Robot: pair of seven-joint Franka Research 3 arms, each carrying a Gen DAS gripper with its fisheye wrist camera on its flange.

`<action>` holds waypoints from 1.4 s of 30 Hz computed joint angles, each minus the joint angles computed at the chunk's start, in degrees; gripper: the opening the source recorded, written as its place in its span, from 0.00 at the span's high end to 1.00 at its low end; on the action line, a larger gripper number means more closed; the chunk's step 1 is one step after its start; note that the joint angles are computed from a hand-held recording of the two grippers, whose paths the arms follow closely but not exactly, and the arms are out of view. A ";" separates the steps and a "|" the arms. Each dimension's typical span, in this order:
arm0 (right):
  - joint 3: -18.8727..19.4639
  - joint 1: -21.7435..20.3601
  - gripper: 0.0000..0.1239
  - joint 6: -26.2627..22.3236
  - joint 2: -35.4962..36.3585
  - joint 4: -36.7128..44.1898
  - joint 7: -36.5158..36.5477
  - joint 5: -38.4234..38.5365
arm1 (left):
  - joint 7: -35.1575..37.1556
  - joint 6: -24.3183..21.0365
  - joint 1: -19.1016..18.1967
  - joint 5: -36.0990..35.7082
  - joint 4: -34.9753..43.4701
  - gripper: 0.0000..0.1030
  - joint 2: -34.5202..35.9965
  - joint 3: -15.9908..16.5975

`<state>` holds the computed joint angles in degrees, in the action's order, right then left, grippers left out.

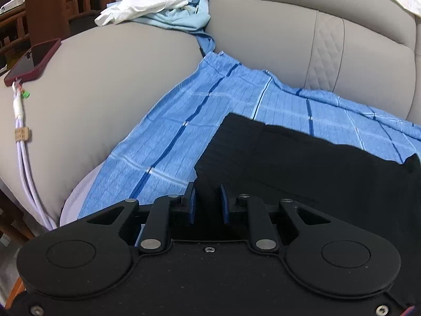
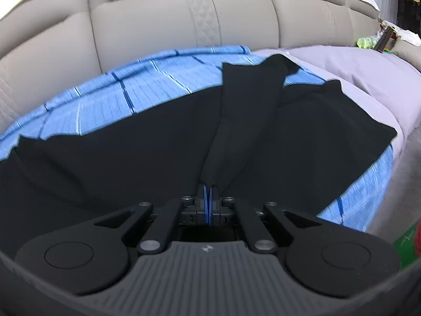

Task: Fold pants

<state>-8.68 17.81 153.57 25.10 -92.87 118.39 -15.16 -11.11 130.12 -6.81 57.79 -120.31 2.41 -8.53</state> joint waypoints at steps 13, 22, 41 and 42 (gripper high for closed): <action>4.74 -2.56 0.54 -1.79 -4.42 -4.34 -11.38 4.31 | -0.27 1.14 0.96 -1.74 -3.44 0.61 -3.07 -0.05; 16.11 -6.04 0.36 9.53 1.72 2.11 -39.45 21.40 | -3.66 -3.88 0.55 6.16 -4.09 0.49 -4.75 -2.08; 21.64 -2.70 0.40 28.75 -11.06 -26.92 -74.84 36.73 | 2.34 24.79 -2.04 5.61 -4.90 0.43 -1.70 -2.87; 18.41 0.16 0.40 29.06 -10.64 -26.70 -73.44 34.64 | 3.64 24.84 -2.50 4.86 -4.26 0.42 -0.82 -2.97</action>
<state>9.72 17.97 182.63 14.46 -119.57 44.94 19.48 -7.47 154.96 -9.31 62.65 -124.57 1.59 -11.50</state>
